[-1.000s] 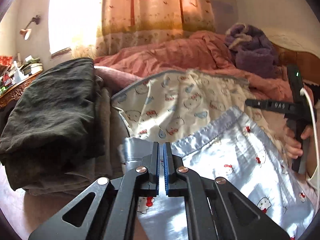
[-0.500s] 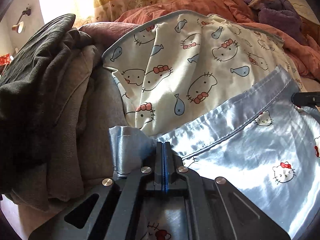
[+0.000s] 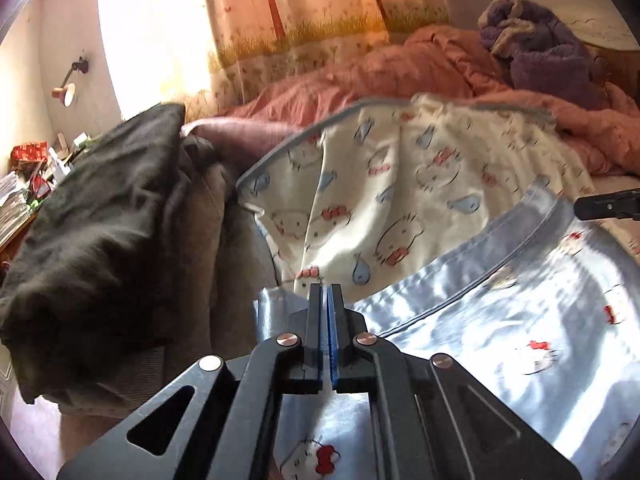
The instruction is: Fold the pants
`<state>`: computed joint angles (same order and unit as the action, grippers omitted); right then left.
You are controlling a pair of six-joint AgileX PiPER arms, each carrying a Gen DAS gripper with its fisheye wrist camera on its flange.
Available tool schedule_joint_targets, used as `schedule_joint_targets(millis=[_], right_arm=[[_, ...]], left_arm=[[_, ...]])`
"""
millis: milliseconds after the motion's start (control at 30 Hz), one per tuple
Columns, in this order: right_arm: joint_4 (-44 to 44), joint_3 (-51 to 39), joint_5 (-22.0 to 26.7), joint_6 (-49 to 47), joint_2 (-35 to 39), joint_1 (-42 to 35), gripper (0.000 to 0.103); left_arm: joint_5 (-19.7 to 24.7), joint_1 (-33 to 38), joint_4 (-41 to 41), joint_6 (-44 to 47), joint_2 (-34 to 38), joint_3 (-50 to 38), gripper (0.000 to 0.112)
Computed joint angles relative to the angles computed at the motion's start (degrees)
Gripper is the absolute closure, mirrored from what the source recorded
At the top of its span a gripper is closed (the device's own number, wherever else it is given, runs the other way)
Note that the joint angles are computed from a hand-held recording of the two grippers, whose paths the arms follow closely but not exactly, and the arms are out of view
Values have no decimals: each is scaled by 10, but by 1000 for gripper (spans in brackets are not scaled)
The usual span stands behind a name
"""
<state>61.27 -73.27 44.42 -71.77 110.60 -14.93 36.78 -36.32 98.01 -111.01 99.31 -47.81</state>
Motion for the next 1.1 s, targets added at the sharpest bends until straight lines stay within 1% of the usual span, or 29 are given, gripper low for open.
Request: schedule_joint_targets(millis=[67,100,133,200,233,300,400,467,533,567,600,667,733,767,833,933,1033,1100], right_arm=[[25,32,31,-23,-49,-22,98],[37,48,43,-34,-74,-31,98],[45,65,56,-37,-100,-40,98],[32,88,91,-19,-143,-57,98],[24,101,108,-15,-163,-63,98],[15,149,136,-31,-207,-81,98],[-2,251,140,-86,-271,-106,98],[-9,310,142,-122,-296,-128,97],[-24,343,144,-130,-298,-139,97],[-34,350,144,-129,-295,-137,97],[-43,361,126,-127,-295,-128,97],[-55,385,71,-127,-295,-110,97],[-55,403,28,-146,-272,-108,97],[-49,406,23,-159,-253,-118,98],[-25,405,56,-200,-227,-159,98],[-37,405,60,-199,-239,-180,98],[-61,402,47,-182,-251,-172,98],[-86,408,15,-148,-274,-148,98]], left_arm=[[-11,-26,-41,8,-62,25,105],[-3,-44,-55,8,-89,39,105],[24,-75,-71,15,-114,54,105],[84,-143,-135,64,-143,67,105],[100,-173,-153,65,-160,80,105],[109,-215,-190,56,-188,101,105],[97,-257,-255,59,-204,121,105],[72,-260,-284,78,-192,115,105],[54,-254,-313,95,-157,99,105],[49,-251,-338,107,-140,92,105],[42,-236,-360,124,-123,82,105],[33,-206,-401,141,-83,72,105],[-1,-182,-407,130,-75,83,105],[9,-186,-408,130,-72,79,106],[40,-204,-407,127,-55,64,106],[73,-226,-401,114,-37,53,106],[63,-219,-402,112,-47,60,105],[51,-209,-404,111,-56,67,105]])
